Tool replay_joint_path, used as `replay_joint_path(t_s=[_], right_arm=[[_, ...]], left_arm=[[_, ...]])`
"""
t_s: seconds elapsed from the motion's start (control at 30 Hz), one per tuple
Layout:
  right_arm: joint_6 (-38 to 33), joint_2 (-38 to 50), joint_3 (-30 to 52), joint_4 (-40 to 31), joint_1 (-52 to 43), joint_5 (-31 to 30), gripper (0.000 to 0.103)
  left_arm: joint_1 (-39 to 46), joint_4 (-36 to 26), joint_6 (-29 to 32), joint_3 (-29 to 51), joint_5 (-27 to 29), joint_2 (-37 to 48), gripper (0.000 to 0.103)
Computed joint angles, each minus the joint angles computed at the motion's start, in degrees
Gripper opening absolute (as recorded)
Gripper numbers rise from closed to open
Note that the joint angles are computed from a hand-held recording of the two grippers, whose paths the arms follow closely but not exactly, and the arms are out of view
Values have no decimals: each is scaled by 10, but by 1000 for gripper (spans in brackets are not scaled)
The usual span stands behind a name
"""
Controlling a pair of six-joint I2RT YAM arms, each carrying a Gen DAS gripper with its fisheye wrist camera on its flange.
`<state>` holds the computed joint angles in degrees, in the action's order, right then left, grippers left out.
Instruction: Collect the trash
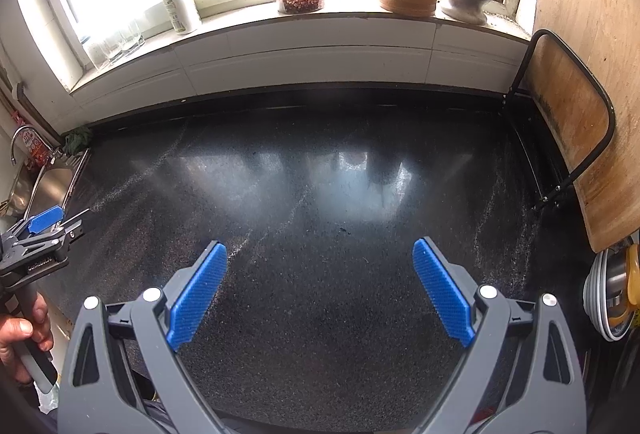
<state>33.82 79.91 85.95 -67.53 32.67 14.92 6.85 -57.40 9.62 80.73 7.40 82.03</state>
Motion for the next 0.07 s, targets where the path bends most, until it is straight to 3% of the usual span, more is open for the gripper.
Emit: replay_joint_path(t_s=[0.07], right_arm=[[-3, -5, -13, 8, -4, -3, 91]], left_arm=[[1, 16, 3, -13, -7, 0, 96]])
